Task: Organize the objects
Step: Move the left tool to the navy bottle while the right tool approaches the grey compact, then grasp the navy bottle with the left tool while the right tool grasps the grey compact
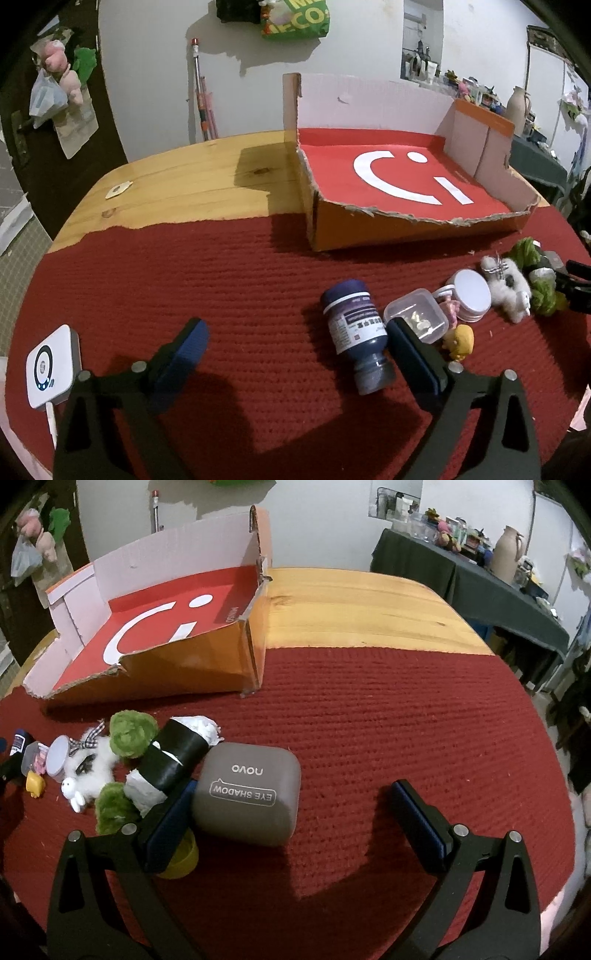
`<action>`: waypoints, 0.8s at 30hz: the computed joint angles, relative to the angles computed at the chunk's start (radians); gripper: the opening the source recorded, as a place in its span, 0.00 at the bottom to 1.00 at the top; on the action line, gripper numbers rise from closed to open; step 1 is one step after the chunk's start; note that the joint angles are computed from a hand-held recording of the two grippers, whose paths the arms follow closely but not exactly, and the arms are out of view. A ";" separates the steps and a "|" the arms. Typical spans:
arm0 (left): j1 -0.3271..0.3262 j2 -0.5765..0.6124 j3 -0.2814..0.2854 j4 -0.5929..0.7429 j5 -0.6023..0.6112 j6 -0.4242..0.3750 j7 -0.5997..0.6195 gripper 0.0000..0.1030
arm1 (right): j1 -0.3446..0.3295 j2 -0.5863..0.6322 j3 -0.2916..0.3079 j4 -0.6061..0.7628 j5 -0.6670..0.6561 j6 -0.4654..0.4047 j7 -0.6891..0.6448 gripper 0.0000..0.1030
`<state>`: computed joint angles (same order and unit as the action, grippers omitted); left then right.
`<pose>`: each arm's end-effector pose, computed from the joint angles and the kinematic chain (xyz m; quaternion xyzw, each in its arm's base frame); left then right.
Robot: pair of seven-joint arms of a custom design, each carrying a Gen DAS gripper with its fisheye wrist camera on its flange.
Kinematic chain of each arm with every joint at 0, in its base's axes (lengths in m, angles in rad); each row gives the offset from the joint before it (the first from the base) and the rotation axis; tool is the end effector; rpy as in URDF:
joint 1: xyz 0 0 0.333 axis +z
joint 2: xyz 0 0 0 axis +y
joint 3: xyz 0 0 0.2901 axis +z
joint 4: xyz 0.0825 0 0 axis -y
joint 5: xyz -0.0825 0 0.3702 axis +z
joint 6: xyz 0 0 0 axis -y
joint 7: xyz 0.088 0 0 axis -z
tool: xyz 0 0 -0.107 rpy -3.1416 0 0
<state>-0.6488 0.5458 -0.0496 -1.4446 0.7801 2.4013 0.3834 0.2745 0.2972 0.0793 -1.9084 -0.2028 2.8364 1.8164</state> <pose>0.5568 -0.4518 0.4018 -0.6686 0.6544 -0.2350 0.2638 0.6021 0.2295 0.3985 -0.7559 0.5747 -0.1875 0.2514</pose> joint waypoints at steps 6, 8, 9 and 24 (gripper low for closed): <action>0.011 0.009 -0.004 0.005 -0.022 0.034 0.013 0.83 | -0.018 -0.002 0.021 -0.002 0.038 0.006 -0.058 0.92; 0.022 0.021 -0.013 0.013 -0.053 0.052 0.038 0.77 | -0.021 -0.002 0.028 -0.002 0.050 0.009 -0.078 0.86; 0.020 0.029 -0.013 0.023 -0.064 0.049 0.049 0.77 | -0.025 -0.003 0.034 -0.004 0.060 0.013 -0.093 0.84; -0.009 0.027 0.029 0.013 -0.077 0.162 0.066 0.29 | -0.072 -0.025 0.106 -0.042 0.233 0.085 -0.273 0.53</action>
